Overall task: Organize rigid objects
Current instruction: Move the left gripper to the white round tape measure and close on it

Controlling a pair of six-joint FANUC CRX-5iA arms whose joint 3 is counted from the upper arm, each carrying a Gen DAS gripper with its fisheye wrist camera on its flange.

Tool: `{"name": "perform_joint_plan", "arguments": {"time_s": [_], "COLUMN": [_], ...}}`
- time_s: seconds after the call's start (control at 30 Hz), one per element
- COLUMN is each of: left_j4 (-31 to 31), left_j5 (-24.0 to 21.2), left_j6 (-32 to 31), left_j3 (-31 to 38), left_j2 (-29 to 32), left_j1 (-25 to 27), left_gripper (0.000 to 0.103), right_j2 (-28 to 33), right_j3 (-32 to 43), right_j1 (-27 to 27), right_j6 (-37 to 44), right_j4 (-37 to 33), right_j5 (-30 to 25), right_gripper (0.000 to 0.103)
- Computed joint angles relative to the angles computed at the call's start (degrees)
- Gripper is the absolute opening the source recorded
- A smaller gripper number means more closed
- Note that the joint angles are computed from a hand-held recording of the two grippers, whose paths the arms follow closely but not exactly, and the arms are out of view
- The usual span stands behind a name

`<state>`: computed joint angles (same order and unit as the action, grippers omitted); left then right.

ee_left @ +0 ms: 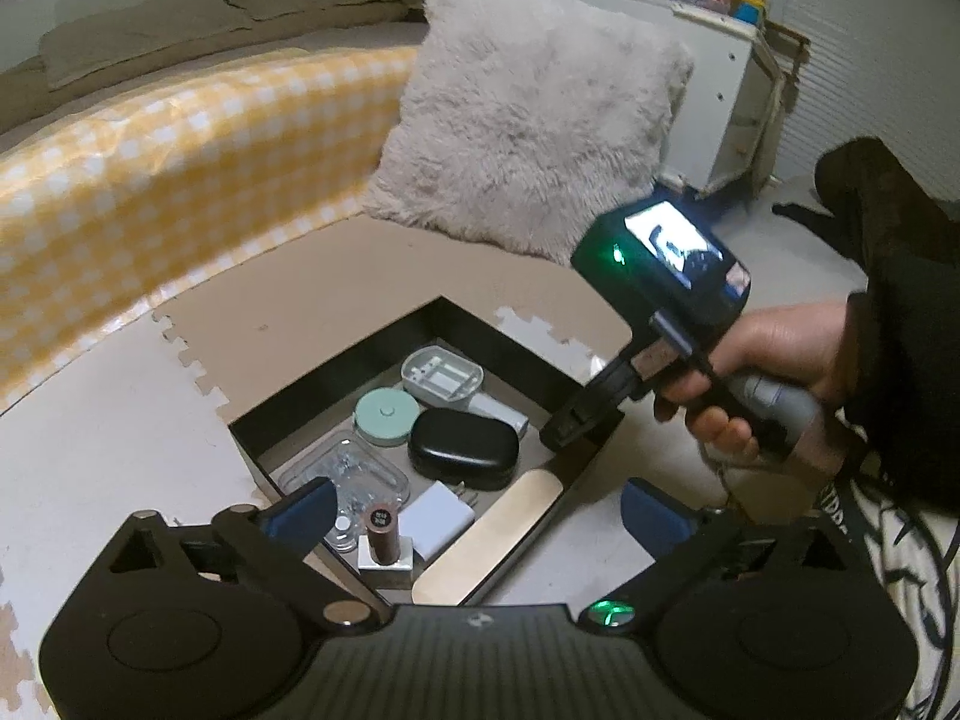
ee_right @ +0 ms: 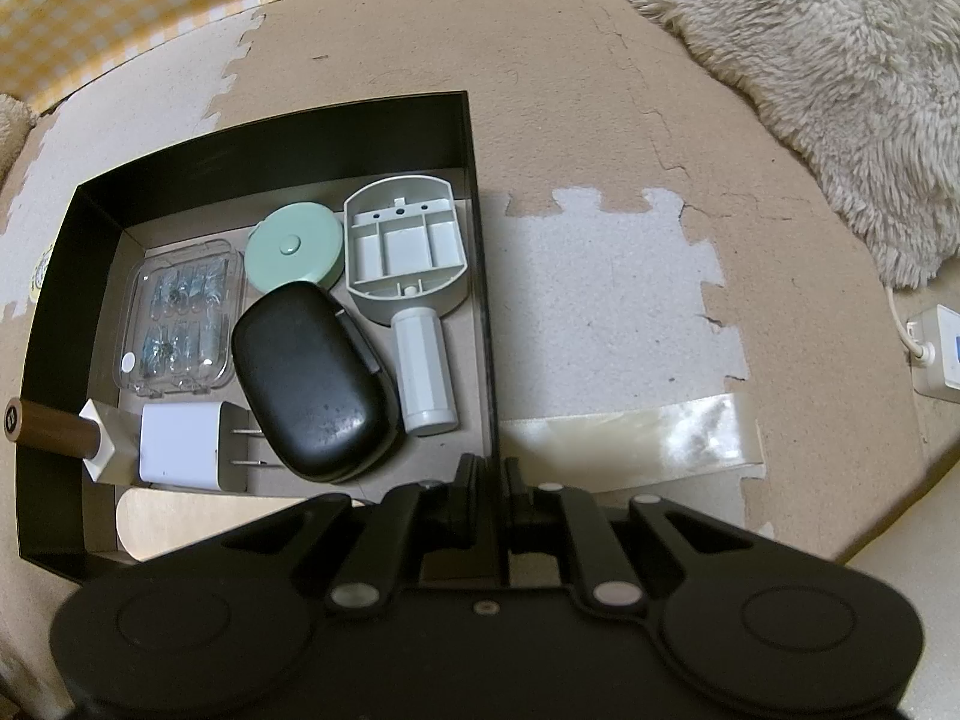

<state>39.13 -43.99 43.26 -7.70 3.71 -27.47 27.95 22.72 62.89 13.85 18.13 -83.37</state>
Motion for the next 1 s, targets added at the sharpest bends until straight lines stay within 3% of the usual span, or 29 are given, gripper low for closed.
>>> {"name": "perform_joint_plan", "arguments": {"time_s": [0.47, 0.8, 1.0], "left_j4": [-5.3, -16.5, -25.9], "left_j5": [3.1, 5.8, 5.2], "left_j6": [13.9, 29.3, 42.2], "left_j3": [0.8, 2.9, 5.9], "left_j2": [-1.1, -0.6, 1.3], "left_j1": [2.2, 5.6, 6.6], "left_gripper": [0.103, 0.103, 0.103], "right_j2": [0.0, -0.1, -0.1], "right_j3": [0.0, -0.1, -0.1], "right_j1": [0.0, 0.0, 0.0], "right_j6": [0.0, 0.0, 0.0], "right_j4": [0.0, 0.0, 0.0], "right_j5": [0.0, 0.1, 0.1], "right_gripper": [0.01, 0.01, 0.01]}}
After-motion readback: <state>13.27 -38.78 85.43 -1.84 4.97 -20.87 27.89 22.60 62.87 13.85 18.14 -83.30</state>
